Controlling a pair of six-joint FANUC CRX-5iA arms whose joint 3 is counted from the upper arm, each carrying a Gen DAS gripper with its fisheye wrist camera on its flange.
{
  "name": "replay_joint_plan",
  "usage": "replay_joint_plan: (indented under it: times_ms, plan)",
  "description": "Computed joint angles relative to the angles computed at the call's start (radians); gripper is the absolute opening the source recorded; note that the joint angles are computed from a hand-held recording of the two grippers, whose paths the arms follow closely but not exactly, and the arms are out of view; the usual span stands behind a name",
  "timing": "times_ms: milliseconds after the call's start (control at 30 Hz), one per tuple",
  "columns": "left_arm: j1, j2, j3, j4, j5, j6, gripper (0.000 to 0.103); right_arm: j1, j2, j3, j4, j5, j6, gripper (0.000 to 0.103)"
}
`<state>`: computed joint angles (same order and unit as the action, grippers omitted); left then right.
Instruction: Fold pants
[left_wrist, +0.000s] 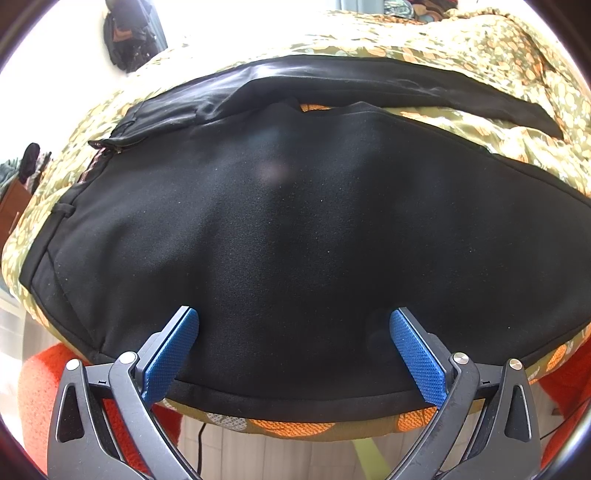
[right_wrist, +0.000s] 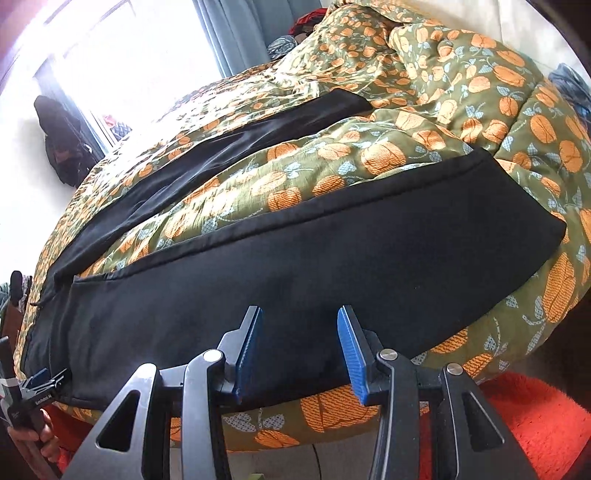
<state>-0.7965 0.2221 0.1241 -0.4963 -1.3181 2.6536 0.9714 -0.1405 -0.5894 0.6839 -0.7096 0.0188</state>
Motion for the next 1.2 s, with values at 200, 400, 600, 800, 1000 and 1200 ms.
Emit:
replay_joint_plan:
  times_ms: [200,400,600,800,1000,1200]
  plan:
    - [-0.006,-0.003,-0.005,-0.008,0.004,0.005,0.103,0.001,0.009,-0.002,0.007,0.005,0.002,0.043]
    - [0.001,-0.004,-0.003,0.005,-0.001,0.003,0.103,0.002,0.009,-0.003,0.01,0.0,-0.006,0.043]
    - [0.039,-0.052,0.001,0.025,0.028,-0.024,0.102,0.009,0.013,0.006,0.007,-0.011,0.009,0.048]
    - [0.147,-0.062,0.083,-0.008,0.062,-0.052,0.102,-0.025,0.074,0.129,-0.166,0.045,0.232,0.048]
    - [0.263,0.073,0.246,-0.072,0.03,-0.063,0.102,-0.097,0.296,0.483,-0.375,0.072,0.607,0.05]
    - [0.359,0.216,0.328,-0.046,-0.027,-0.057,0.102,-0.139,0.632,1.013,-0.656,-0.009,1.035,0.054]
